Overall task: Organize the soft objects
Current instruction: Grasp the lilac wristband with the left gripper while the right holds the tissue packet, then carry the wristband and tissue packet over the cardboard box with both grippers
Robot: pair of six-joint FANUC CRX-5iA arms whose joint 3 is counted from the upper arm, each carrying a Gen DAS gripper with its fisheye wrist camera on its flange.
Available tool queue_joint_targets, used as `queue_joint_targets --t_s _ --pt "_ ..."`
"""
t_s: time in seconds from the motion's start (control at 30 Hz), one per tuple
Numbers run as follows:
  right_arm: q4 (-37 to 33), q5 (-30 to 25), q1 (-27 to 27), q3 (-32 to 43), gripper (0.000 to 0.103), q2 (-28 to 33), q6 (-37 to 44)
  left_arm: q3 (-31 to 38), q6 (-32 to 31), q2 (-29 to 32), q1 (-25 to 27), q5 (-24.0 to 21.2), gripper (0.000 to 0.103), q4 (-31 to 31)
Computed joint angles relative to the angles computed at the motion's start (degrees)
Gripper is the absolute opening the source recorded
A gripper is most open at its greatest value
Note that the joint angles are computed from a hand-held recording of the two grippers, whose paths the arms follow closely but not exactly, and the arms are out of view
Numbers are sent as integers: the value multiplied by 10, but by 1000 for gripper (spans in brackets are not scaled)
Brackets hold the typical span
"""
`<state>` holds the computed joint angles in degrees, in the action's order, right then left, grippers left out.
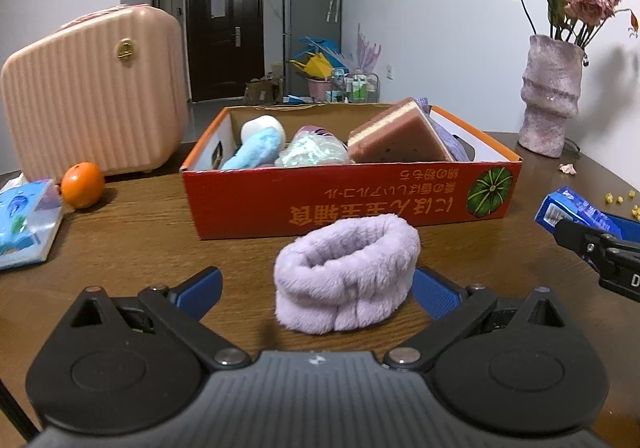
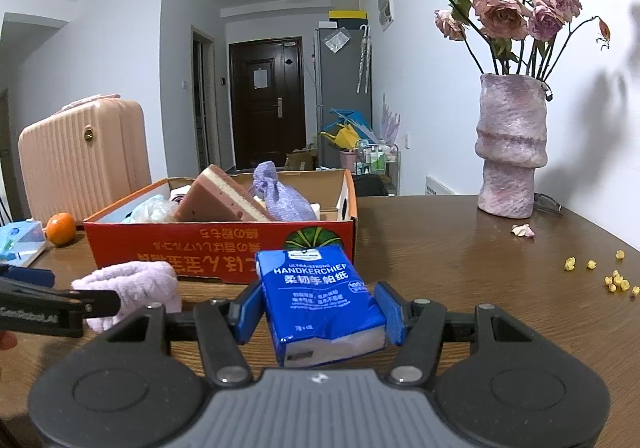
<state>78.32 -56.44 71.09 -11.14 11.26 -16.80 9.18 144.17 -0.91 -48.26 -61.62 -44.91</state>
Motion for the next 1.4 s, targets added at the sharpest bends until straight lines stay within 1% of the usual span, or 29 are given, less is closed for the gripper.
queue_joint_targets --t_s 0.13,0.4,0.5,0.6,0.63,0.67,0.7,0.73,0.77,0.8,0.87,0.9,0.93,0.97,1.0,1.03,1.07,1.17,1.23,1.4 --pt "-4 -7 0 3 59 3 -1 13 -28 17 16 7 103 19" --pt "-13 -16 -3 11 59 10 2 12 -76 27 49 44 103 64" --pt "-13 -18 -4 14 59 13 6 23 -88 42 52 33 103 70" --pt "-12 -17 -4 15 59 15 8 21 -88 42 56 38 103 75" --pt "-12 -18 -4 16 59 16 10 18 -86 40 56 41 101 74" --pt "-11 -18 -4 17 59 18 11 14 -86 37 57 47 95 76" --pt "-10 -19 -4 18 59 19 12 13 -88 36 57 50 91 76" --pt "-7 -21 -4 19 59 20 12 12 -92 37 56 50 82 76" --pt "-5 -21 -4 18 59 20 12 13 -94 38 54 49 78 76" --pt "-3 -21 -4 18 59 21 11 14 -95 39 52 48 76 74" --pt "-1 -23 -3 18 59 21 11 13 -87 36 47 50 61 63" --pt "1 -23 -3 17 59 21 11 12 -84 35 48 52 57 63" --pt "2 -23 -3 17 59 21 11 11 -80 34 48 53 48 64" --pt "3 -23 -3 16 59 21 10 10 -77 33 50 54 43 66" --pt "5 -23 -4 16 59 21 8 10 -72 33 50 53 40 65" --pt "5 -23 -4 16 59 21 8 10 -64 32 47 51 35 60" --pt "6 -23 -4 15 59 20 8 10 -59 31 45 49 32 57" --pt "10 -24 -4 14 59 20 5 14 -44 32 32 39 29 42" --pt "14 -24 -4 12 59 20 2 17 -29 32 21 28 29 23" --pt "31 -24 -5 4 59 15 -14 25 35 28 -13 -8 29 -32"
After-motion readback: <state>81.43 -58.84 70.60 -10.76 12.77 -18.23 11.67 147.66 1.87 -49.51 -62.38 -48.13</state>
